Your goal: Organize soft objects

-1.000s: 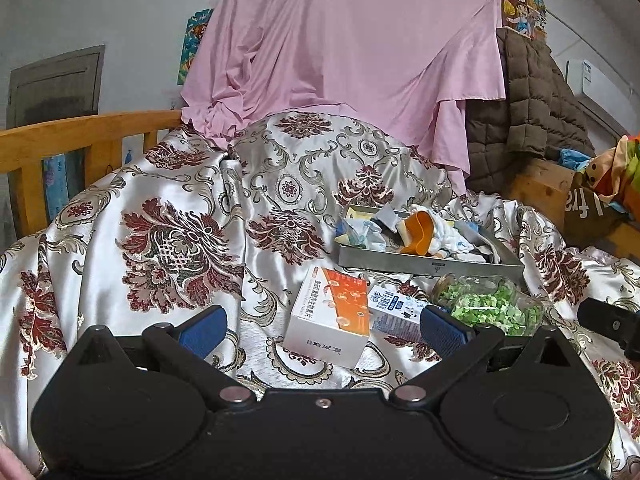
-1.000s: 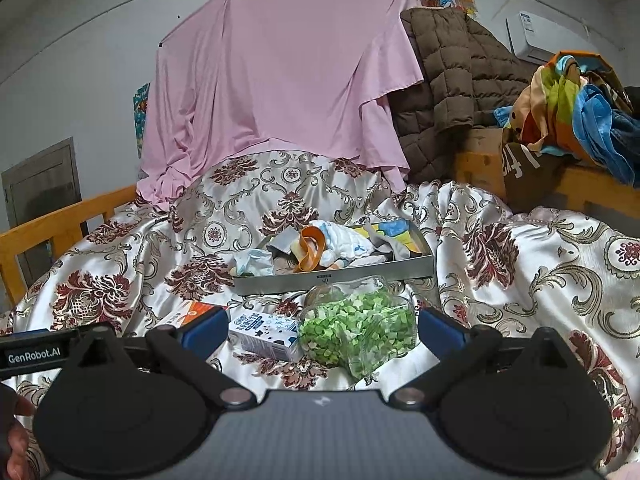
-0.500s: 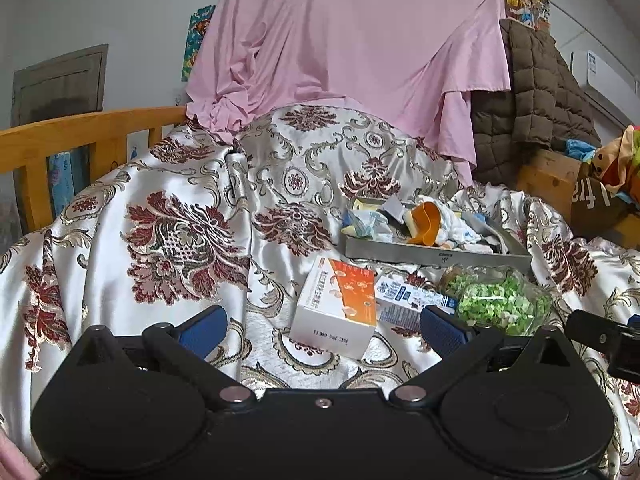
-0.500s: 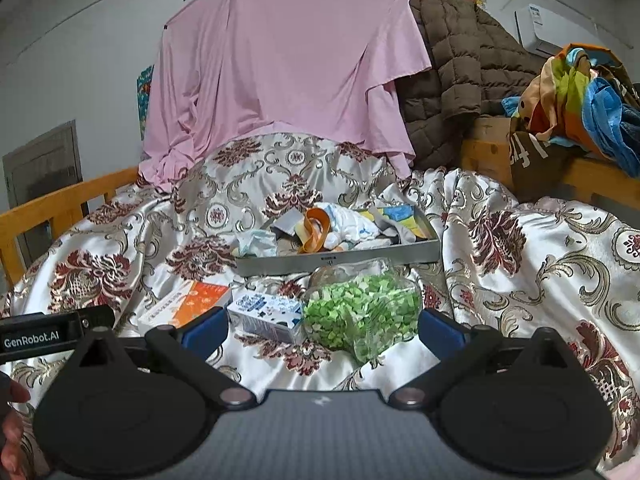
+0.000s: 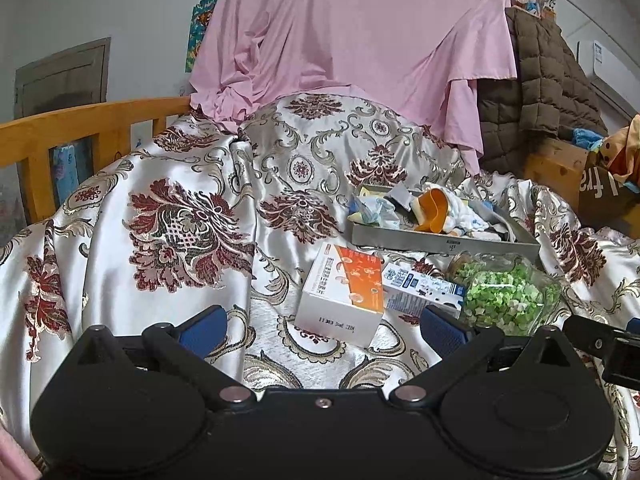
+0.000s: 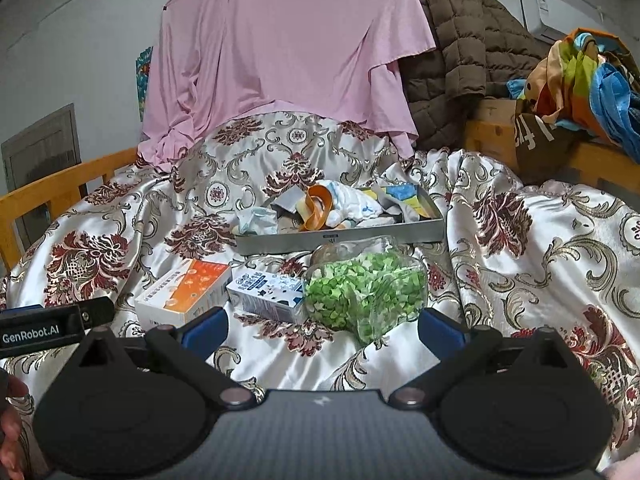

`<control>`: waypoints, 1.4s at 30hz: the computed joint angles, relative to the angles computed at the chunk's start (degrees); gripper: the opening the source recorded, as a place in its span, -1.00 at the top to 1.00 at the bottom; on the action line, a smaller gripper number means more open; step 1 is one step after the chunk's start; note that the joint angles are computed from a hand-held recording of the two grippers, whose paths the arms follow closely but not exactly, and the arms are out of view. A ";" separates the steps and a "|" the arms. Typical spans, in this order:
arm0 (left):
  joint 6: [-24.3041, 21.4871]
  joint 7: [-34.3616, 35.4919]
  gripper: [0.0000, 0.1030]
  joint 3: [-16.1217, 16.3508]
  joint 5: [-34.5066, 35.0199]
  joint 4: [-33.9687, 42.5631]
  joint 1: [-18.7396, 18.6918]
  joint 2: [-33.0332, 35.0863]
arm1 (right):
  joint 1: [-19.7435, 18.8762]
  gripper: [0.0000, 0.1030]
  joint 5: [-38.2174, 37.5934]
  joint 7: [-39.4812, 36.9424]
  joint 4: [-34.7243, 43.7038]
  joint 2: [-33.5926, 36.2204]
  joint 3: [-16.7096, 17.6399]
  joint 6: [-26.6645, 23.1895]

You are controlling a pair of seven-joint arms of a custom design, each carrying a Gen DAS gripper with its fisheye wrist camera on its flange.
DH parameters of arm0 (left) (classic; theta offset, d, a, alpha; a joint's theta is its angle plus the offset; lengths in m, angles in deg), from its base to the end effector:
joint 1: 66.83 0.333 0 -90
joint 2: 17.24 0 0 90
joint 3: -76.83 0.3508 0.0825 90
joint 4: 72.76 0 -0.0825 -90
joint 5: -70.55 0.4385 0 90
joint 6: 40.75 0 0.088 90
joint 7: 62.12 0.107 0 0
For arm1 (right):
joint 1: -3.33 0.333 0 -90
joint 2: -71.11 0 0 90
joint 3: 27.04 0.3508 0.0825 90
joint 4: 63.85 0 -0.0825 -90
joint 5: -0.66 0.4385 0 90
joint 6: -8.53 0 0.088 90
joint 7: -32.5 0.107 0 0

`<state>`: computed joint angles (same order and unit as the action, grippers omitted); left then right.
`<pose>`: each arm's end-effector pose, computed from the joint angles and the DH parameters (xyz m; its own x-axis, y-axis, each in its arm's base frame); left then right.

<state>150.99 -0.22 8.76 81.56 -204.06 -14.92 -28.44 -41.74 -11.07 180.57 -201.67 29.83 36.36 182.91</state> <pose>0.5522 -0.2126 0.5158 -0.1778 -0.9781 0.1080 -0.4437 -0.0183 -0.8960 0.4732 0.2589 0.5276 -0.2078 -0.9746 -0.0840 -0.3908 0.1614 -0.9062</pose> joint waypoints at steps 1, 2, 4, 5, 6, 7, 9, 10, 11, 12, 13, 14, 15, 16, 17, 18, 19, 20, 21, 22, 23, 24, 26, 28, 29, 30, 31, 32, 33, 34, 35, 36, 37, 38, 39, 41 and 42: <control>-0.38 0.08 -0.98 -0.18 0.04 0.10 0.13 0.02 | 0.02 -0.99 0.01 -0.02 0.08 0.24 0.03 -0.16; -0.69 0.00 -0.98 -0.26 0.28 0.18 0.18 0.09 | 0.07 -0.99 -0.06 -0.13 0.18 0.60 -0.05 -0.28; -1.03 -0.33 -0.98 -0.05 1.07 0.26 -0.01 0.37 | 0.24 -0.99 -0.19 -0.15 0.37 1.28 -0.12 -0.64; -1.21 -0.49 -0.98 0.08 1.46 0.30 -0.14 0.45 | 0.32 -0.99 -0.32 -0.18 0.52 1.68 -0.19 -0.91; -1.38 -0.63 -0.98 0.13 1.88 0.33 -0.19 0.53 | 0.46 -0.99 -0.49 -0.21 0.70 2.19 -0.26 -1.29; -1.62 -0.71 -0.98 0.25 2.38 0.41 -0.34 0.68 | 0.68 -0.99 -0.71 -0.19 0.82 2.67 -0.38 -1.66; -1.92 -0.95 -0.98 0.40 3.39 0.49 -0.54 0.90 | 1.24 -0.99 -1.33 -0.09 1.05 3.81 -0.74 -2.40; -2.04 -1.02 -0.98 0.43 3.91 0.55 -0.56 1.00 | 1.48 -0.99 -1.74 0.03 1.18 4.33 -0.91 -2.65; -2.10 -1.12 -0.98 0.44 4.37 0.56 -0.57 1.01 | 1.76 -0.99 -2.18 0.23 1.17 4.64 -1.10 -2.79; -2.12 -1.22 -0.98 0.41 4.77 0.56 -0.50 0.97 | 1.96 -0.99 -2.67 0.41 1.22 4.93 -1.30 -2.95; -2.15 -1.35 -0.98 0.38 5.07 0.56 -0.45 0.91 | 2.12 -0.99 -3.16 0.66 1.25 5.13 -1.42 -3.10; -2.19 -1.50 -0.98 0.37 5.33 0.56 -0.41 0.88 | 2.32 -0.99 -3.64 0.90 1.28 5.32 -1.58 -3.26; -2.19 -1.69 -0.98 0.39 5.54 0.58 -0.38 0.88 | 2.45 -0.99 -4.11 1.19 1.31 5.49 -1.71 -3.32; -2.25 -1.96 -0.98 0.38 5.62 0.61 -0.41 0.86 | 2.57 -0.99 -4.56 1.47 1.30 5.64 -1.88 -3.36; -2.29 -2.18 -0.98 0.36 5.77 0.61 -0.36 0.79 | 2.66 -0.99 -4.98 1.78 1.32 5.74 -1.99 -3.39; -2.25 -2.37 -0.98 0.23 5.96 0.64 -0.17 0.75 | 2.67 -0.99 -5.36 2.15 1.38 5.82 -2.04 -3.45; -2.27 -2.56 -0.98 0.08 6.09 0.65 0.00 0.73 | 2.73 -0.99 -5.71 2.50 1.39 5.90 -2.09 -3.52; -2.29 -2.67 -0.98 0.09 6.29 0.68 0.02 0.78 | 2.79 -0.99 -6.07 2.76 1.44 6.05 -2.21 -3.58; -2.32 -2.86 -0.98 0.08 6.37 0.65 0.03 0.66 | 2.88 -0.99 -6.41 3.05 1.45 6.15 -2.31 -3.67; -2.25 -2.95 -0.98 0.10 6.57 0.68 0.08 0.71 | 2.97 -0.99 -6.75 3.31 1.47 6.23 -2.41 -3.80; -2.18 -3.01 -0.98 0.08 6.67 0.69 0.15 0.73 | 3.10 -0.99 -7.11 3.53 1.46 6.34 -2.58 -3.88; -2.11 -3.04 -0.98 -0.03 6.70 0.71 0.29 0.73 | 3.16 -0.99 -7.47 3.79 1.49 6.38 -2.67 -3.99; -2.12 -3.04 -0.98 -0.26 6.64 0.69 0.50 0.74 | 3.34 -0.99 -8.15 4.28 1.53 6.56 -2.88 -4.13; -2.07 -3.05 -0.98 -0.25 6.68 0.67 0.50 0.69 | 3.50 -0.99 -8.80 4.74 1.57 6.74 -3.06 -4.24; -2.08 -3.00 -0.98 -0.14 6.71 0.67 0.37 0.75 | 3.57 -0.99 -9.12 4.98 1.59 6.81 -3.15 -4.27; -2.10 -2.97 -0.98 -0.19 6.71 0.64 0.41 0.76 | 3.64 -0.99 -9.42 5.20 1.61 6.89 -3.23 -4.30; -2.09 -2.94 -0.98 -0.42 6.71 0.60 0.67 0.71 | 3.73 -0.99 -9.72 5.38 1.67 7.02 -3.30 -4.48; -2.08 -2.97 -0.98 -0.44 6.67 0.60 0.67 0.67 | 3.82 -0.99 -10.03 5.57 1.71 7.14 -3.40 -4.61; -2.02 -3.00 -0.98 -0.43 6.66 0.54 0.69 0.63 | 3.95 -0.99 -10.33 5.78 1.73 7.27 -3.53 -4.74; -2.00 -3.05 -0.98 -0.68 6.56 0.56 0.94 0.59 | 4.08 -0.99 -10.64 5.99 1.74 7.38 -3.68 -4.84; -1.87 -3.12 -0.98 -0.94 6.46 0.47 1.24 0.45 | 4.13 -0.99 -10.97 6.29 1.76 7.45 -3.72 -4.91; -1.84 -3.13 -0.98 -1.08 6.37 0.46 1.41 0.38 | 4.21 -0.99 -11.30 6.55 1.77 7.54 -3.82 -4.91; -1.90 -3.13 -0.98 -1.10 6.33 0.50 1.45 0.37 | 4.30 -0.99 -11.61 6.78 1.78 7.63 -3.93 -4.93; -1.89 -3.13 -0.98 -1.06 6.36 0.48 1.43 0.39 | 4.40 -0.99 -11.94 6.96 1.82 7.75 -4.04 -4.99; -1.86 -3.10 -0.98 -0.98 6.40 0.46 1.37 0.41 | 4.48 -0.99 -12.25 7.19 1.84 7.84 -4.13 -5.03; -1.93 -2.99 -0.98 -0.89 6.43 0.55 1.24 0.52 | 4.68 -0.99 -12.85 7.61 1.85 8.02 -4.37 -5.05; -1.85 -2.93 -0.98 -0.83 6.47 0.49 1.21 0.54 | 4.75 -0.99 -13.14 7.82 1.87 8.10 -4.45 -5.09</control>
<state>149.14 -3.15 7.94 88.04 -203.57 -13.70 -27.90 -36.99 -24.21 188.40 -199.79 37.93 31.91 177.82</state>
